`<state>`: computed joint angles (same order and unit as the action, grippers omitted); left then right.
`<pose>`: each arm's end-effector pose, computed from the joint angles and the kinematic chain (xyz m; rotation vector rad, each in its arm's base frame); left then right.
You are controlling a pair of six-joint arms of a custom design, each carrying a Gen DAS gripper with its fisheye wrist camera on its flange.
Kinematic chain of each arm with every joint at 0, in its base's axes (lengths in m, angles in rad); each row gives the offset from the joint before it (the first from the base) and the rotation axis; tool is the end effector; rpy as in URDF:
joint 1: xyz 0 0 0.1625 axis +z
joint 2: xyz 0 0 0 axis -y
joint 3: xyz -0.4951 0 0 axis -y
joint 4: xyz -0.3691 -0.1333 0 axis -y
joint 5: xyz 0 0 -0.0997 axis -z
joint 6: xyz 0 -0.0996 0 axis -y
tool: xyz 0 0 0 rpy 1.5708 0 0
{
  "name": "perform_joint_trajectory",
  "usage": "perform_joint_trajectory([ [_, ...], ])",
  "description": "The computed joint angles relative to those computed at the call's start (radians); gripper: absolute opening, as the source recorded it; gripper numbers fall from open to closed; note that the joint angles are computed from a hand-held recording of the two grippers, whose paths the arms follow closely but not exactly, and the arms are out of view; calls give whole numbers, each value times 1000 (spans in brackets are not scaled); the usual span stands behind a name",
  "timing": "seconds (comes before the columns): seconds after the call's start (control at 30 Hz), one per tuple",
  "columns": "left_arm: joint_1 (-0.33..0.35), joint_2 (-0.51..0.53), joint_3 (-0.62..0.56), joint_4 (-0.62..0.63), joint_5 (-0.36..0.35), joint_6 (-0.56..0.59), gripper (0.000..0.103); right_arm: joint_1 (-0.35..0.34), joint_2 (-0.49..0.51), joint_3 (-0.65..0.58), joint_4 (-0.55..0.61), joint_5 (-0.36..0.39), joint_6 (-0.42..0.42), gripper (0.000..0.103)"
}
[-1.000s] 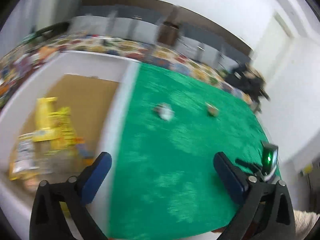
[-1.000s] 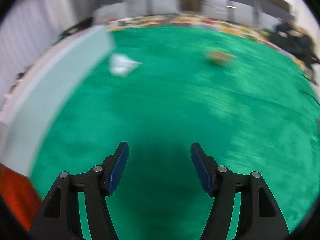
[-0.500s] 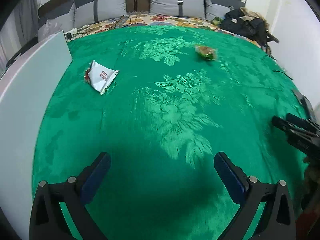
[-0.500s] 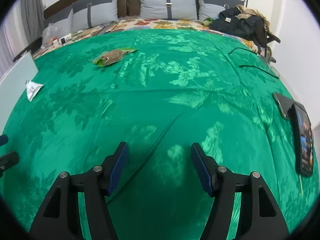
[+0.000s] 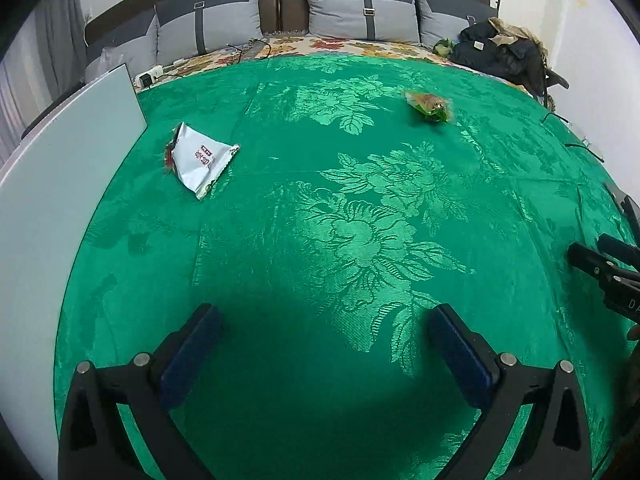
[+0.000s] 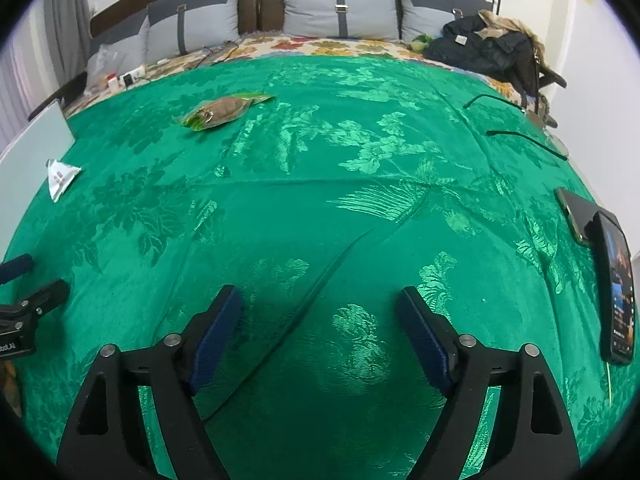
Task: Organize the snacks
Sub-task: 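Grasp the white-red wrapper with the left gripper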
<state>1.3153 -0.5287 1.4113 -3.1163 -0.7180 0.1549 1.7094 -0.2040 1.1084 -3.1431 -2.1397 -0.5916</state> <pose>0.0042 -0.8081 0.1369 0.1117 2.2268 -0.8075 0.1954 -0.8242 -0.0315 0.6224 -2.3024 0.6464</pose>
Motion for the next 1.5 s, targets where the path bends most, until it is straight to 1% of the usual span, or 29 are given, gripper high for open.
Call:
perform_joint_trajectory([
  [0.83,-1,-1,4,-3,1,0,103,-2,-3,3,3,5,2,87],
  [0.93,2,-13,-8,69,1,-26,103,-2,-2,3,3,5,2,87],
  [0.97,7,-19,-23,103,0,-44,103,-2,-3,3,3,5,2,87],
  [1.03,16,-25,-49,114,3,-56,103,-2,-3,3,3,5,2,88],
  [1.1,33,-29,-102,141,6,-103,103,-2,-3,3,3,5,2,88],
  [1.17,61,-33,-174,214,-33,-200,103,-1,-3,3,3,5,2,88],
  [1.23,86,-21,-244,270,-57,-258,102,-1,-3,3,4,5,2,88],
  [1.3,99,7,-320,315,-41,-258,102,-2,-3,3,5,6,1,89],
  [1.37,103,51,-404,335,7,-204,100,-1,-2,3,6,5,2,89],
  [1.43,105,81,-458,340,28,-157,96,-1,-2,3,6,5,2,89],
  [1.47,105,96,-480,331,35,-129,90,-2,-2,2,7,6,2,90],
  [1.5,103,109,-492,301,42,-91,75,-1,-1,2,7,6,2,90],
])
